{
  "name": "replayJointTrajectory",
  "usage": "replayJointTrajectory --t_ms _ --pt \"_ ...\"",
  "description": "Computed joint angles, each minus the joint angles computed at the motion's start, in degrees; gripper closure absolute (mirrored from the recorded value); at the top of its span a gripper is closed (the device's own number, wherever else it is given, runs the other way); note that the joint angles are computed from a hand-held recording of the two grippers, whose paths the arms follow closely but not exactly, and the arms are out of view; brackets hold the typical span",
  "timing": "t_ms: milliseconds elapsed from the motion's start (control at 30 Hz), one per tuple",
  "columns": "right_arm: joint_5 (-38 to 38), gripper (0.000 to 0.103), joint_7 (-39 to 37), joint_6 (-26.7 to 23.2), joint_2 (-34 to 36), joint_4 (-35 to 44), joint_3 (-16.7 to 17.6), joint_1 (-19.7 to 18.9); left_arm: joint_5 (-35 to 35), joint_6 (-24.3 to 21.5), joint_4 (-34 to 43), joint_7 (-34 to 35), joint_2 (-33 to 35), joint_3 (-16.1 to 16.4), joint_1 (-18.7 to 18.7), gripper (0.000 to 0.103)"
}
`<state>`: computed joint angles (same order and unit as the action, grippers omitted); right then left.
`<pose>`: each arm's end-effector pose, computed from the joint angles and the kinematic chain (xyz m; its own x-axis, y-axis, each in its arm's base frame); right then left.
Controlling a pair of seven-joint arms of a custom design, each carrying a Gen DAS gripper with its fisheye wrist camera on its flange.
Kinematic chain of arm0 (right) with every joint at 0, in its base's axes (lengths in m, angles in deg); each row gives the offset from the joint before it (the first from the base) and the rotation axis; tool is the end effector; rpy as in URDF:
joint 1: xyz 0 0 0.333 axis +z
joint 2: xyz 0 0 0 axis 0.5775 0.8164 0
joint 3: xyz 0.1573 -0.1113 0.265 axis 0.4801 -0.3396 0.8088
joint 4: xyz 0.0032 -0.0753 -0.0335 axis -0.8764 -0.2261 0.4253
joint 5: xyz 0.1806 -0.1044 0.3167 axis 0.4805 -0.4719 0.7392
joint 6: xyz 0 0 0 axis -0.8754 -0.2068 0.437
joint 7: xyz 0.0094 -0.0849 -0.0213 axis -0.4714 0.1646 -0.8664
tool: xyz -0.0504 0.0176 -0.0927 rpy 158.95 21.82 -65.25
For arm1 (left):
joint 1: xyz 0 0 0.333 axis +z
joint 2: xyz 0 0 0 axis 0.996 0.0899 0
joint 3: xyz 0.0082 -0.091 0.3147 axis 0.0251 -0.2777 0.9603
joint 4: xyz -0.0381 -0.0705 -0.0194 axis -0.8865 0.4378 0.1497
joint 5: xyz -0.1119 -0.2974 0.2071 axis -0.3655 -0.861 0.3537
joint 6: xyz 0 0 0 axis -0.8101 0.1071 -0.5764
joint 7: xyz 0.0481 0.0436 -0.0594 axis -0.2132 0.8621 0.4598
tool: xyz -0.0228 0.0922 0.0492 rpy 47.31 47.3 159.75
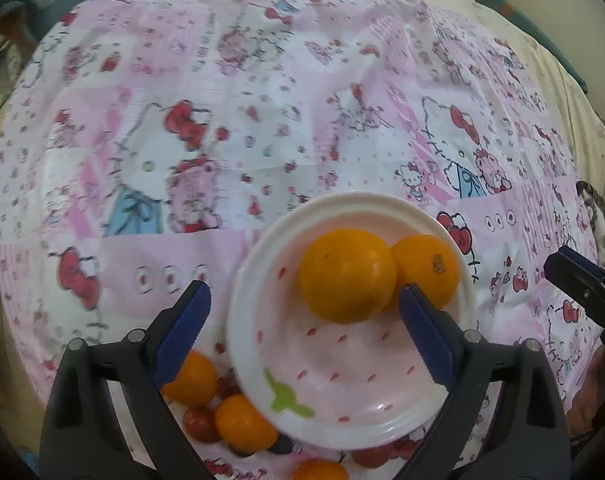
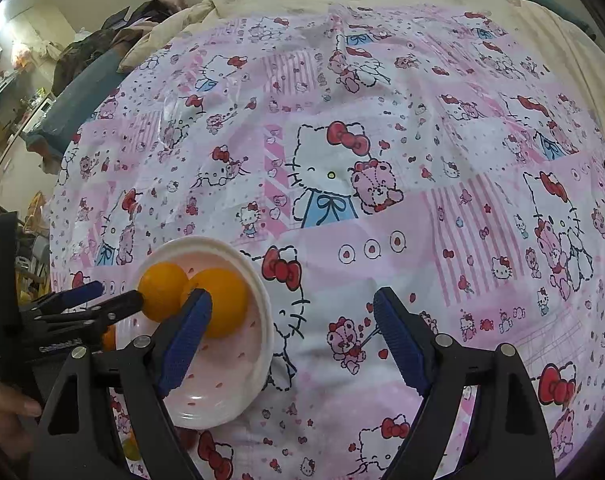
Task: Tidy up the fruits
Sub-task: 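Withdraw both open tools from the plate toward the loose fruit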
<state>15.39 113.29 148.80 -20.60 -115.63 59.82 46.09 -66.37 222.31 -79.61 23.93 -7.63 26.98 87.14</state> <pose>0.5518 0.2258 0.3479 0.1543 -0.9557 -0.2505 -0.9027 -0.0333 -0.4290 0.5329 -0.0124 0.3223 0.0720 -0.9840 0.1632 -0.9403 -0.1215 -0.3178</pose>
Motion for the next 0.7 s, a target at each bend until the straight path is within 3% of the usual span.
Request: replayJointTrajectory --t_ms 400,567,700 --pt "6.85 0.018 -6.05 0.79 -5.24 -6.38 2.58 1.47 2.49 -1.45 -9.68 -3.21 -11.73 2.03 2.19 0.01" --pt "16.46 0.018 -12.72 1.52 -8.34 -9.8 4.1 2.88 -3.27 -3.56 -13.64 0.54 -16.98 3.51 2.67 0.01" --pt "22.44 0.018 -16.54 1.73 -10.49 -12.09 3.43 5.3 -4.24 -3.86 -16.9 0.05 -20.21 4.07 3.89 0.01"
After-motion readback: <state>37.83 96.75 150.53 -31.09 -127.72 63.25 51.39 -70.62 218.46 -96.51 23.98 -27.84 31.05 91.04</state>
